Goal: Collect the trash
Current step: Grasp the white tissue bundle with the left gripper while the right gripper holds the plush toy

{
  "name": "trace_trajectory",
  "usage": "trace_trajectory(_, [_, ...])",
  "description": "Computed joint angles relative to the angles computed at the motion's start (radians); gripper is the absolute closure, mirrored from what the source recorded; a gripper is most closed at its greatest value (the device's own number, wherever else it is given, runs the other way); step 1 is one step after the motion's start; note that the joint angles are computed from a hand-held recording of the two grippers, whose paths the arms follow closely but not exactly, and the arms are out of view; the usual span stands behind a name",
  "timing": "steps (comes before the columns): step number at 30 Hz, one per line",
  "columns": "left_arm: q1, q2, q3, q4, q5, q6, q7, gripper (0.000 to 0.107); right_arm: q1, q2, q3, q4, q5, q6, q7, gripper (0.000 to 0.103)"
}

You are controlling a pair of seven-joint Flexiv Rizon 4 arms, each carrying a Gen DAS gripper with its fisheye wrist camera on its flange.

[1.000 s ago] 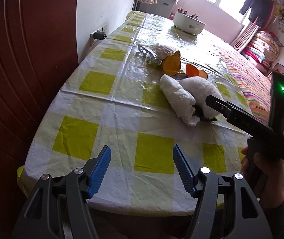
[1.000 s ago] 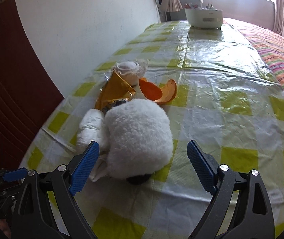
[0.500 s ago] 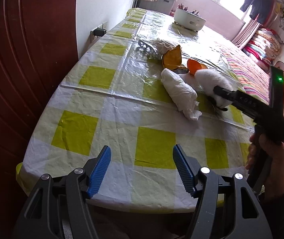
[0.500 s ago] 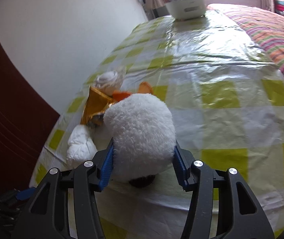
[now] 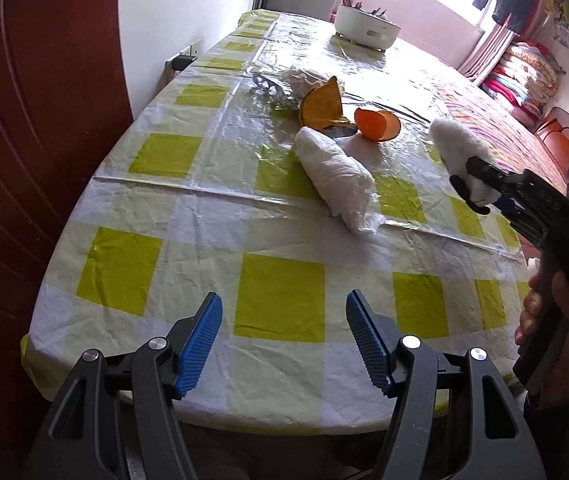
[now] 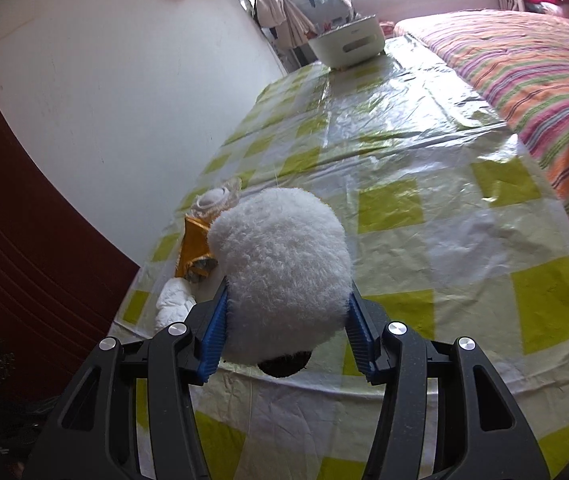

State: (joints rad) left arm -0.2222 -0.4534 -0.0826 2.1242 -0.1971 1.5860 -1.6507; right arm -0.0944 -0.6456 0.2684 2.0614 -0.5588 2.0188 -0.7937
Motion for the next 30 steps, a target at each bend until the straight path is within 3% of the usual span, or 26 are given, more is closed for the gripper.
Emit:
trace_trajectory(9, [0.005, -0.033, -0.024, -0.069, -0.016, -0.029, -0.002, 0.044, -0.012, 0.024, -0.026, 0.046, 0.002, 0.089, 0.019, 0.052])
trace_trajectory(13, [-0.029, -0.066, 0.003, -0.138, -0.018, -0.064, -0.022, 0.044, 0.007, 0.04, -0.053, 0.068, 0.008, 0.125, 0.014, 0.052])
trace_trajectory(19, [-0.16, -0.129, 0.159, -0.298, 0.053, -0.199, -0.148, 0.044, 0.008, 0.049, -0.078, 0.093, 0.002, 0.181, 0.021, 0.052])
trace_trajectory(22, [-0.185, -0.161, 0.196, -0.369, 0.094, -0.254, -0.221, 0.044, -0.001, 0.055, -0.086, 0.105, -0.013, 0.205, 0.027, 0.052])
trace_trajectory(30, [-0.153, -0.227, 0.165, -0.492, 0.149, -0.363, -0.311, 0.044, -0.025, 0.065, -0.11, 0.136, -0.046, 0.268, 0.046, 0.052])
